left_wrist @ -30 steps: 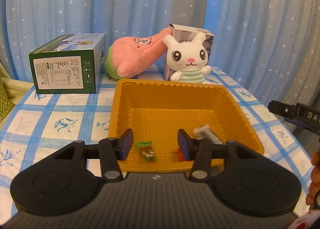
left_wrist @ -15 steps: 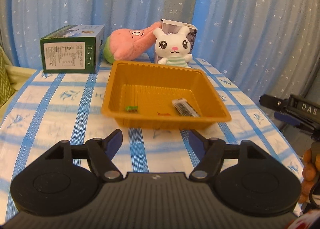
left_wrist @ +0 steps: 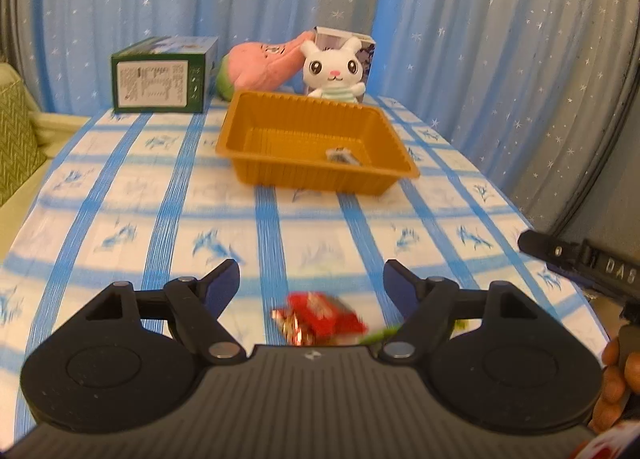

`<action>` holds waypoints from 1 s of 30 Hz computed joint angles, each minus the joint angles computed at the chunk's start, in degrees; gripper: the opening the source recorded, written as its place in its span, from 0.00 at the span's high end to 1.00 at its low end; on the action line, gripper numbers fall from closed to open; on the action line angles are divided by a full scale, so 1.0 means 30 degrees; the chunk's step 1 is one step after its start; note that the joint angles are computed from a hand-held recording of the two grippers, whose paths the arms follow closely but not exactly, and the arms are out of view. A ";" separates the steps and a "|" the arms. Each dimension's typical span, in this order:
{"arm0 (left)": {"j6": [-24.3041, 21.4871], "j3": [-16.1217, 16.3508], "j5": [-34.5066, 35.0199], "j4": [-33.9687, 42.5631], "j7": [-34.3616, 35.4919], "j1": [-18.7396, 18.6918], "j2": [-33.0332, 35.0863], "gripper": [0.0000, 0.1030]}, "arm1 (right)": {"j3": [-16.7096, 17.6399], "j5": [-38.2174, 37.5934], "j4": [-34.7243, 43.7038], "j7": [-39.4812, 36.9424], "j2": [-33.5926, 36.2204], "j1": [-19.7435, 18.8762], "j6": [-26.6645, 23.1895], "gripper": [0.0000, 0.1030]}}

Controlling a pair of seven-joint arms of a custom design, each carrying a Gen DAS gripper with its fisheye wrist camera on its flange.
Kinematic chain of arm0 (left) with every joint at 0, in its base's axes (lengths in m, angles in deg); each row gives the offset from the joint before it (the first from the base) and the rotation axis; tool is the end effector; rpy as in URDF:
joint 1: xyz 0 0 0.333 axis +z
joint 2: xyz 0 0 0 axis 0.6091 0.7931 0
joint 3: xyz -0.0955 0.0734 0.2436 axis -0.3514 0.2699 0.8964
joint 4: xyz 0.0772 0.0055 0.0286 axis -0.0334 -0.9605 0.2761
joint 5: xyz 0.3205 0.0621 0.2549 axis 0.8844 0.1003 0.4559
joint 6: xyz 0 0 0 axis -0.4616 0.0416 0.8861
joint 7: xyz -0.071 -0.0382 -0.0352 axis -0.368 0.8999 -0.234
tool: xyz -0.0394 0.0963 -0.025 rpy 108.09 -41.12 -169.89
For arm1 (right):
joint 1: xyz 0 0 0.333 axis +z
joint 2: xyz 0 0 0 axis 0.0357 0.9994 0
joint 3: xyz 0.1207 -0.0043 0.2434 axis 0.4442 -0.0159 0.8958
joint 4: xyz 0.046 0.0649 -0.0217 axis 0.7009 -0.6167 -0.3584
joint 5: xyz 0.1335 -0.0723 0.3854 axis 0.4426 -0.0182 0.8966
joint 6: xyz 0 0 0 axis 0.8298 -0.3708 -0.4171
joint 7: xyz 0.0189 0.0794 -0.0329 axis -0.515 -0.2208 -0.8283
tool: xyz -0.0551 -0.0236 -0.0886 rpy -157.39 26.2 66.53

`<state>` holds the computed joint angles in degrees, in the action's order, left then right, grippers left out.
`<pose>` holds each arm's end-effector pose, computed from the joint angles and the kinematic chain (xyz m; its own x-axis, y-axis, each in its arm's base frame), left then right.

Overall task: Organize snacks
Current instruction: 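Move both tools back from the tray toward the remaining snacks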

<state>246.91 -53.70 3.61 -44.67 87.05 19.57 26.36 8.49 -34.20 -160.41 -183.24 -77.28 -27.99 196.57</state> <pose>0.5098 -0.2386 0.3730 -0.4832 -0.8599 0.1645 -0.6112 0.1967 -0.7667 0.3835 0.2167 0.3680 -0.3479 -0.8354 -0.4256 -0.3305 0.5340 -0.7782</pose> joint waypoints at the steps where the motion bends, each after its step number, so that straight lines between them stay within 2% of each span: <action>1: -0.0011 -0.0014 -0.0341 -0.0399 0.0178 -0.0015 -0.0331 0.25 | -0.0107 0.0077 -0.0189 0.0066 -0.0004 0.0576 -0.0324 0.34; 6: 0.0101 0.0355 -0.1299 -0.2023 0.0978 -0.0572 -0.1467 0.25 | -0.0821 -0.0438 -0.0983 0.0713 0.0233 0.2999 -0.1737 0.34; 10: 0.0101 0.0731 -0.2374 -0.2914 0.1853 -0.1021 -0.2005 0.25 | -0.1223 -0.1231 -0.1212 0.1399 0.0277 0.3796 -0.2384 0.34; 15: 0.0634 0.0830 -0.4333 -0.2884 0.3596 -0.1221 -0.1716 0.25 | -0.1145 -0.2648 -0.0971 0.1963 0.0558 0.3692 -0.2895 0.34; 19: 0.0820 0.0542 -0.5459 -0.2299 0.4717 -0.0900 -0.1081 0.26 | -0.1170 -0.3734 -0.0728 0.2379 0.1222 0.3255 -0.2669 0.34; 23: 0.0587 0.0295 -0.4700 -0.2176 0.4151 -0.0581 -0.0557 0.29 | -0.1087 -0.4450 -0.0576 0.2655 0.1655 0.2869 -0.2536 0.34; 27: -0.0204 0.0234 -0.3245 -0.2107 0.2933 -0.0295 -0.0122 0.39 | -0.0966 -0.4833 -0.0403 0.2838 0.2162 0.2397 -0.2323 0.34; 30: -0.0575 0.0110 -0.2930 -0.1756 0.3117 -0.0115 0.0351 0.49 | -0.0752 -0.5013 -0.0261 0.2872 0.2461 0.1919 -0.2094 0.34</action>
